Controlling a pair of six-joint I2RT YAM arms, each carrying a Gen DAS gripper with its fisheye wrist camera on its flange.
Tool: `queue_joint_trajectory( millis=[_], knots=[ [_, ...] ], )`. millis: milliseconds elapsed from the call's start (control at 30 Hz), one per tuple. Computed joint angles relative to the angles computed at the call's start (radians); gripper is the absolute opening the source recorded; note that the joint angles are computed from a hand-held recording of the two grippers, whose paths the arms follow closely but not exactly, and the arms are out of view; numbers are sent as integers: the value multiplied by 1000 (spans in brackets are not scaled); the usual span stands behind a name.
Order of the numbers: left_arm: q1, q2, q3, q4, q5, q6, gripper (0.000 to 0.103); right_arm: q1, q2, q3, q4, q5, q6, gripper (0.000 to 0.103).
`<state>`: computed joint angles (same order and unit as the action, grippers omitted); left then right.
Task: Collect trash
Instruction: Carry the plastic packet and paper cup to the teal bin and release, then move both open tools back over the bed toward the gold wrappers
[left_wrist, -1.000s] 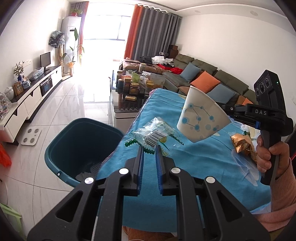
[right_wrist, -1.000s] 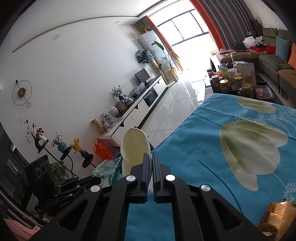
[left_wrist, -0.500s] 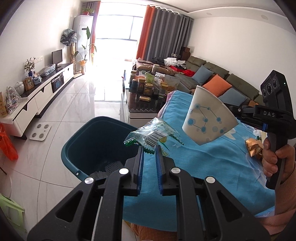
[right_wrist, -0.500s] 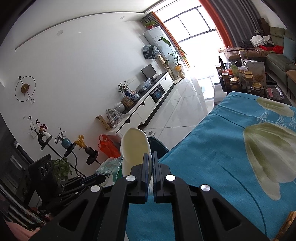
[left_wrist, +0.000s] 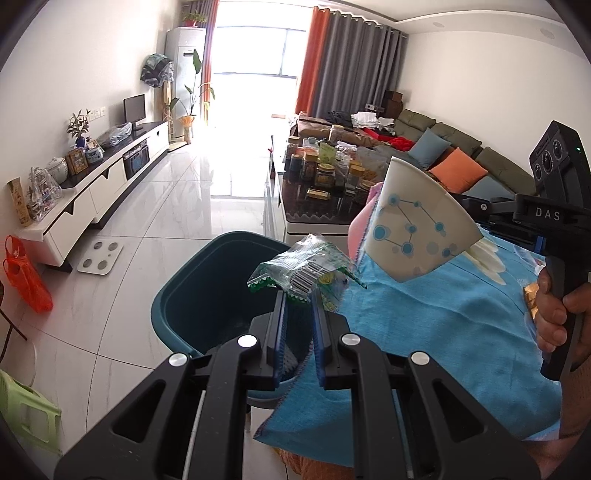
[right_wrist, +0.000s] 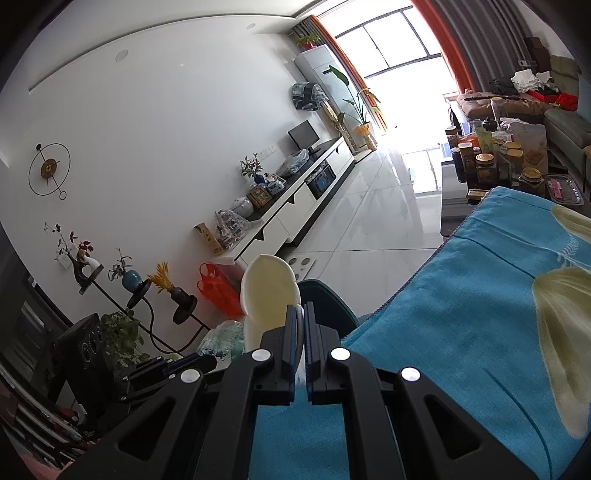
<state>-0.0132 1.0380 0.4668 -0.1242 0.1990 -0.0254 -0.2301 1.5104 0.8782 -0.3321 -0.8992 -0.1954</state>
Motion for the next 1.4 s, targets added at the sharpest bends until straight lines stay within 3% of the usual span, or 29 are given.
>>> queue_joint_trajectory(
  millis=[667,1300,1400],
  knots=[
    [31,241,63,108,-49,4,13,216,159,52,159,178,154,3],
    [31,541,175,199,-70,-50,15,372,348,174,162,326,230,6],
    [35,583,192,211,-66,-70,29,367,351,174,170,323,240,9]
  ],
)
